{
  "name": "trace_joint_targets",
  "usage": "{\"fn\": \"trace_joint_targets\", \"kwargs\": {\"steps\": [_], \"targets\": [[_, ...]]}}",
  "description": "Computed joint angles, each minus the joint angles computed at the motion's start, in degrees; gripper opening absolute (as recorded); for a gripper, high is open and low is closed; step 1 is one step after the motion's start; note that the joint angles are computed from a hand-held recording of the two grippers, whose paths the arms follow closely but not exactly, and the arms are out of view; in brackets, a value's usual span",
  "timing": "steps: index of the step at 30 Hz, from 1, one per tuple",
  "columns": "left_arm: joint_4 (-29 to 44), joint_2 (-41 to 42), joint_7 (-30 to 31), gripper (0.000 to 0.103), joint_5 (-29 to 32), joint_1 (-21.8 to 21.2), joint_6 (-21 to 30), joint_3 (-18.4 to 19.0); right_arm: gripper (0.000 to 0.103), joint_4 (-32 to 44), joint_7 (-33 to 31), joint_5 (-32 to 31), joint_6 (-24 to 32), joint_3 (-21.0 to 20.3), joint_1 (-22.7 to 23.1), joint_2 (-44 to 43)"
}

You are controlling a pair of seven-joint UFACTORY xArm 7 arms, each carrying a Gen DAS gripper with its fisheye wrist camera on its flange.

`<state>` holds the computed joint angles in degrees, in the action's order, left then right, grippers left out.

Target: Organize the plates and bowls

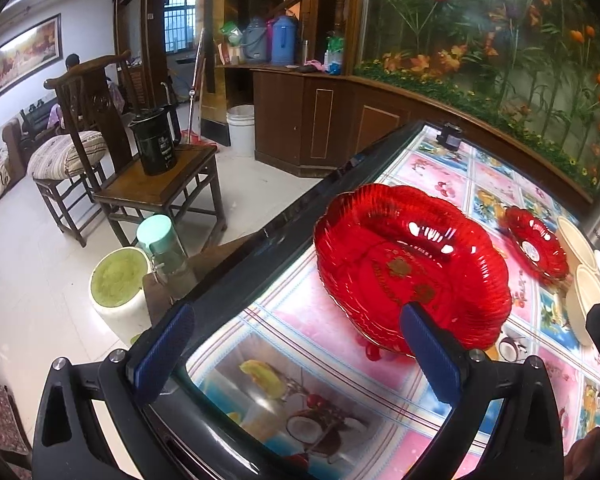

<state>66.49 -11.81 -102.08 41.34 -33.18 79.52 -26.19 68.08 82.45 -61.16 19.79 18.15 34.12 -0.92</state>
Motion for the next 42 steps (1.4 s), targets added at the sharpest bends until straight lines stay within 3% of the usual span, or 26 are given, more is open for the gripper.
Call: {"fn": "trace_joint_targets", "kwargs": {"steps": [16,21,29,32,33,34,36,39,42], "targets": [[-0.4,-0.2,0.4,0.102,1.3,0.5,-0.7,0.2,0.103,1.1,-1.4,3.3,-3.2,-1.6,0.4,2.7],[-0.6,-0.2,0.6,0.102,1.3,0.6,-1.0,0.4,0.103,3.0,-4.9,8.2,-3.5,-2.8,1.5,4.9],[-2.5,-1.4,3.2,0.102,-0.2,2.6,-4.9,2.3,0.103,9.1,-17.9,20.3,0.6,-4.7,4.1,10.4],[-3.5,-2.1,3.9,0.102,-1.5,3.7,-6.9,2.9,0.096,11.3,-20.2,22.8,1.6,-6.0,5.1,12.1],[-3.5,-2.2,4.1,0.102,-1.9,4.0,-6.9,2.8,0.086,12.3,-21.3,24.1,2.7,-6.2,5.3,12.9],[-3.6,-2.2,4.2,0.102,-2.1,4.3,-7.1,2.8,0.069,13.4,-23.4,26.7,3.5,-6.0,5.1,13.8],[-3.6,-2.1,4.7,0.102,-2.4,4.8,-7.3,2.8,0.052,15.0,-27.1,32.1,4.9,-5.7,4.8,15.3],[-4.0,-2.4,5.2,0.102,-3.4,5.4,-8.2,3.0,0.050,16.4,-31.2,38.8,6.2,-5.6,4.4,16.9],[-4.7,-2.9,6.0,0.102,-4.9,6.0,-9.6,3.6,0.050,16.7,-33.1,41.5,6.0,-6.2,4.9,17.3]]}}
